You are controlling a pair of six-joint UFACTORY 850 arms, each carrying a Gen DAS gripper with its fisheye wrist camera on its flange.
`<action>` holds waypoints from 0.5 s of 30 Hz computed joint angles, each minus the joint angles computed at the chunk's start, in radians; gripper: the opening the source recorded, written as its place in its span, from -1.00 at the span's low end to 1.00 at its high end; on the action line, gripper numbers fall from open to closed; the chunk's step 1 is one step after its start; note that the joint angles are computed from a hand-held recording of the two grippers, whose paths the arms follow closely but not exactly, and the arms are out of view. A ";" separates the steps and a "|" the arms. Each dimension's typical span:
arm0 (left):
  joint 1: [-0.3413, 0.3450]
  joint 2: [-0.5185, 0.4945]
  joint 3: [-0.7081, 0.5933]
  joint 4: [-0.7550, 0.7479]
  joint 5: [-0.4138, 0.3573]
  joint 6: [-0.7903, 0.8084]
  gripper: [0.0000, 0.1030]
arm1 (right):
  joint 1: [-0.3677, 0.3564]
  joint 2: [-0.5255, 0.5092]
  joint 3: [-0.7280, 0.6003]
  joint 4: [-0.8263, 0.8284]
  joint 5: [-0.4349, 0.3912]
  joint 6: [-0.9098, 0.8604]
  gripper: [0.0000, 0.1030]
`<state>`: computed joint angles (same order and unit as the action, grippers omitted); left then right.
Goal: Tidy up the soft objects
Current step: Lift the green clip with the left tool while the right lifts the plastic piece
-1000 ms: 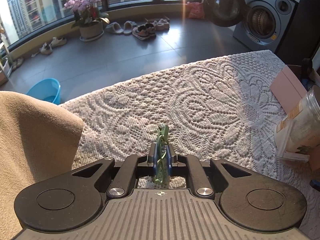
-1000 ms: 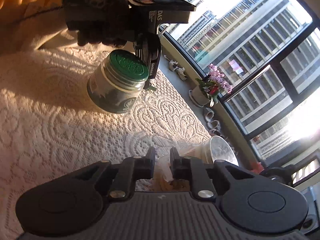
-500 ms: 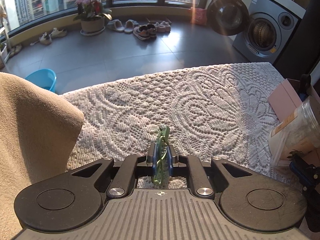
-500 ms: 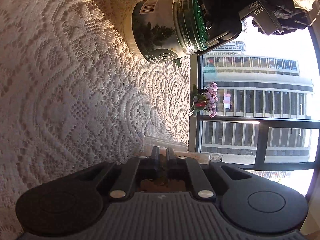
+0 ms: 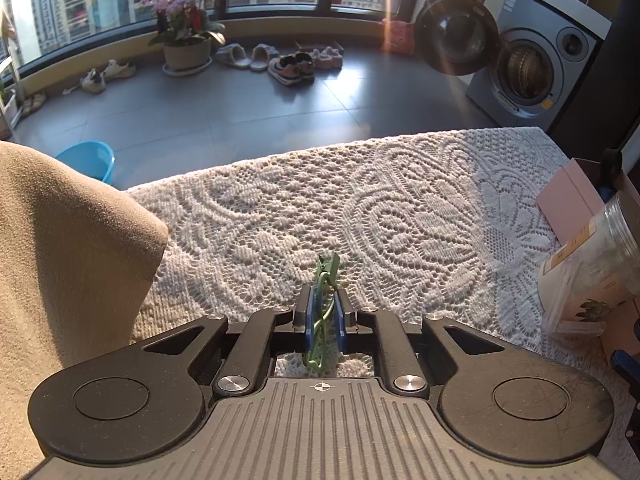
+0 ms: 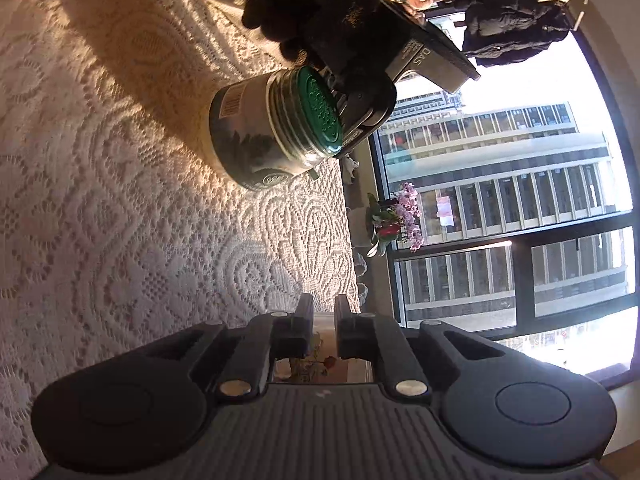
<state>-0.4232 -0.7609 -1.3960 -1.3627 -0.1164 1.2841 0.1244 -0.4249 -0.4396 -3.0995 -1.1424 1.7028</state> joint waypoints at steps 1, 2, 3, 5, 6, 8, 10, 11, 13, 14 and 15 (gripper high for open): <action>0.001 0.000 0.000 -0.003 -0.001 0.003 -0.74 | -0.013 -0.011 0.000 -0.013 -0.013 -0.036 -0.58; 0.001 0.000 0.000 -0.009 -0.001 0.010 -0.74 | -0.025 -0.032 -0.009 -0.015 -0.025 -0.086 -0.56; 0.001 0.000 0.001 -0.015 0.001 0.019 -0.74 | -0.030 -0.044 -0.016 -0.004 -0.023 -0.124 -0.56; 0.000 0.001 0.002 -0.032 0.004 0.040 -0.74 | -0.027 -0.058 -0.035 0.035 0.017 -0.169 -0.56; -0.001 0.001 0.003 -0.048 0.005 0.057 -0.74 | -0.021 -0.063 -0.047 0.062 0.046 -0.187 -0.56; -0.001 0.002 0.005 -0.082 0.007 0.093 -0.74 | -0.013 -0.078 -0.066 0.096 0.074 -0.224 -0.56; -0.002 0.002 0.007 -0.119 0.009 0.133 -0.74 | -0.013 -0.101 -0.073 0.101 0.060 -0.276 -0.56; -0.003 0.002 0.008 -0.136 0.010 0.151 -0.74 | -0.013 -0.115 -0.069 0.096 0.031 -0.302 -0.56; -0.003 0.003 0.010 -0.172 0.011 0.189 -0.74 | -0.020 -0.147 -0.061 0.066 -0.058 -0.376 -0.56; -0.003 0.003 0.012 -0.190 0.011 0.208 -0.74 | -0.027 -0.174 -0.066 0.048 -0.106 -0.406 -0.56; -0.003 0.004 0.012 -0.201 0.011 0.219 -0.74 | -0.030 -0.201 -0.071 0.039 -0.147 -0.431 -0.56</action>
<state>-0.4264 -0.7573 -1.3837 -1.5635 -0.1051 1.5027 0.0945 -0.6262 -0.5109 -3.0607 -1.2897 1.2717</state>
